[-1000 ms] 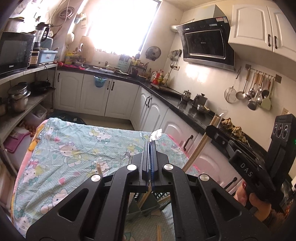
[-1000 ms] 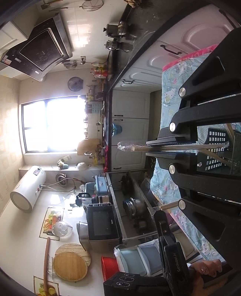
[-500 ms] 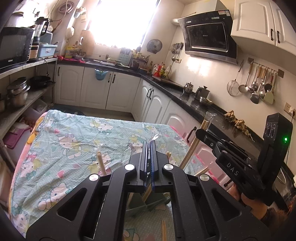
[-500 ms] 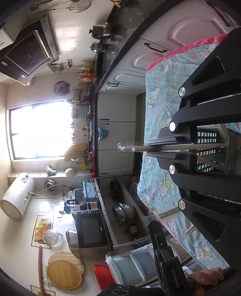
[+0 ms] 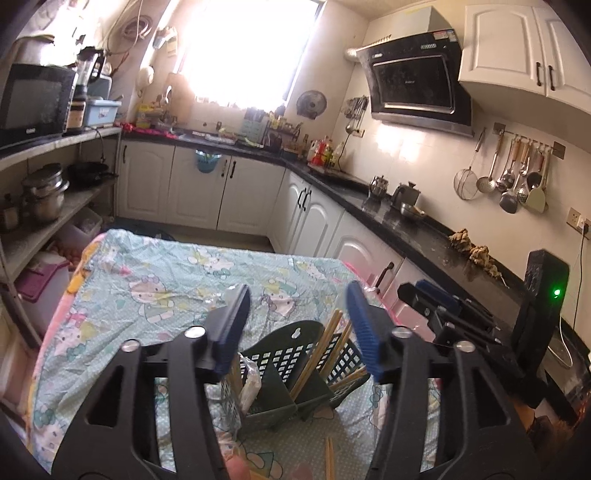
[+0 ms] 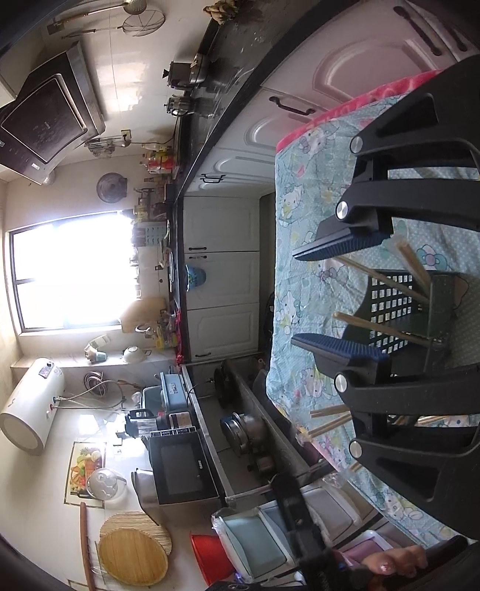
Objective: Organize utensils
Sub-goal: 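Withdraw both open tools from the caddy toward the chopstick pile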
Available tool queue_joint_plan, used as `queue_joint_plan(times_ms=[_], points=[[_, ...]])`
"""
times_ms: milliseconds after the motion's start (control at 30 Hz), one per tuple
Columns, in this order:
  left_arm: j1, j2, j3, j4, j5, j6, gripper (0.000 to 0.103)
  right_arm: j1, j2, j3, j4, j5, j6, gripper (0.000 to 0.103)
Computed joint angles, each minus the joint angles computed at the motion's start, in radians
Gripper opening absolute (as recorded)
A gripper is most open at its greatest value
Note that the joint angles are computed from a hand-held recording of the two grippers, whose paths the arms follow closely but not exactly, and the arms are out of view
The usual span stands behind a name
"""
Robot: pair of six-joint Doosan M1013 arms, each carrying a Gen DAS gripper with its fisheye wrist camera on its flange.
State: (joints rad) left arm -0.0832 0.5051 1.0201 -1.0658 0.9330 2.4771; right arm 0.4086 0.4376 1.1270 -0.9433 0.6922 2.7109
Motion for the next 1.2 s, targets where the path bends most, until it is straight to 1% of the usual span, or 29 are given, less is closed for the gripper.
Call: queue_joint_plan(times_ms=[33,67,133,233,367,567,733,933,1200], points=[[0.003,-0.007,0.010,-0.014,-0.005,0.018,0.063,0.002,-0.003,0.003,-0.006,0.002,0.005,0.045],[0.006,-0.014,0.019,-0.029,-0.009,0.037,0.068,0.005,-0.009,0.012,-0.013,0.000,0.011,0.047],[0.013,-0.030,0.043,-0.055,-0.025,0.067,0.081,0.010,-0.020,0.027,-0.025,0.000,0.018,0.049],[0.021,-0.047,0.069,-0.066,-0.034,0.079,0.092,0.019,-0.034,0.047,-0.028,0.007,0.021,0.053],[0.034,-0.067,0.109,-0.077,-0.042,0.091,0.092,0.029,-0.051,0.072,-0.013,0.016,0.016,0.058],[0.062,-0.071,0.142,-0.038,-0.002,0.032,0.092,0.048,-0.066,0.103,0.030,0.023,-0.016,0.059],[0.075,-0.077,0.167,-0.016,-0.004,0.002,0.092,0.063,-0.067,0.113,0.046,0.029,-0.036,0.060],[0.085,-0.092,0.207,-0.007,-0.010,0.006,0.092,0.081,-0.070,0.129,0.073,0.024,-0.052,0.063],[0.092,-0.098,0.234,0.040,0.004,-0.015,0.092,0.095,-0.072,0.148,0.119,0.031,-0.079,0.063]])
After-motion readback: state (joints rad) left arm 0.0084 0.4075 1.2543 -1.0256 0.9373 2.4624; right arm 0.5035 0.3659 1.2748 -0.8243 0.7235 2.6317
